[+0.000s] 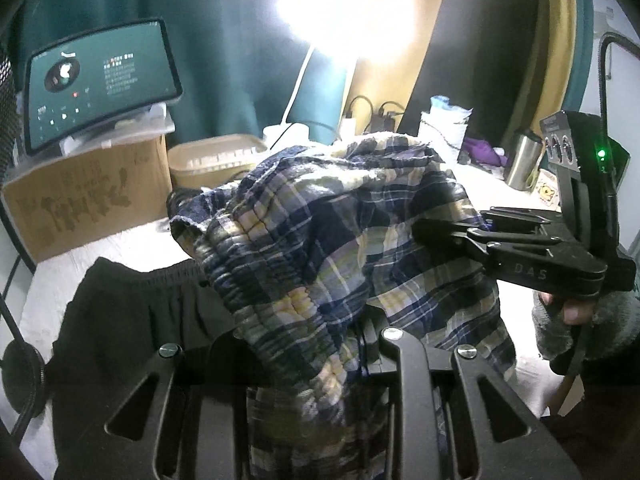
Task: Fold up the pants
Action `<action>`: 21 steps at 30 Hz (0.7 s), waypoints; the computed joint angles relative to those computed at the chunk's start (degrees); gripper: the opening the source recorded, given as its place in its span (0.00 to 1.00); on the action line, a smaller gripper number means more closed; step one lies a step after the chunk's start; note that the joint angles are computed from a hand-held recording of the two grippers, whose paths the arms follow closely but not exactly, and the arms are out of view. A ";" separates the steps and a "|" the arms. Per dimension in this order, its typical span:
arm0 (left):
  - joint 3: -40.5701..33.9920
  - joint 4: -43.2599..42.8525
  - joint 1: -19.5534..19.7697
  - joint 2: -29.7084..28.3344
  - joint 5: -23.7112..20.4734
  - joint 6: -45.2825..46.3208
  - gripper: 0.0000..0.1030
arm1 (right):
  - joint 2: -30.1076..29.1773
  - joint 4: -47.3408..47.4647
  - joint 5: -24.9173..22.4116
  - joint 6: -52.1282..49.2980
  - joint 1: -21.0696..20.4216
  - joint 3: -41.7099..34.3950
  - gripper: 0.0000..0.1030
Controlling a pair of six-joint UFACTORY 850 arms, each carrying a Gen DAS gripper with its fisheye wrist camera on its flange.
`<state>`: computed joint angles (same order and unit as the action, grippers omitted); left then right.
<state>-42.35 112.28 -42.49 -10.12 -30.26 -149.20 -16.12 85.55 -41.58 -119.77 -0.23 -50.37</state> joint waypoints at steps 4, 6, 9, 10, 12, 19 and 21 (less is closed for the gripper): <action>-1.15 -0.28 1.61 -1.85 2.13 0.05 0.26 | -2.26 -0.83 0.94 1.71 0.77 -1.82 0.20; -1.61 -0.34 2.32 -2.56 2.98 0.20 0.26 | -3.21 -1.24 1.40 2.53 1.10 -2.59 0.20; -2.57 -0.76 3.64 -4.01 4.57 0.62 0.28 | -4.96 -2.14 2.43 4.30 1.72 -4.01 0.20; -2.92 -1.26 3.97 -4.44 5.03 1.00 0.28 | -5.57 -2.59 2.64 5.10 1.88 -4.53 0.20; -3.57 -1.45 4.86 -5.35 6.23 0.86 0.29 | -6.76 -3.35 3.28 6.58 2.26 -5.51 0.20; -5.40 -1.87 7.42 -8.35 9.28 -0.63 0.42 | -11.13 -7.36 5.77 13.79 3.29 -9.52 0.20; -5.31 -0.69 7.97 -8.53 9.73 -2.35 0.46 | -12.21 -8.48 6.05 15.85 3.36 -10.61 0.20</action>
<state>-47.66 111.59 -34.51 -18.64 -20.53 -151.55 -28.33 77.08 -35.52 -103.92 3.13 -60.98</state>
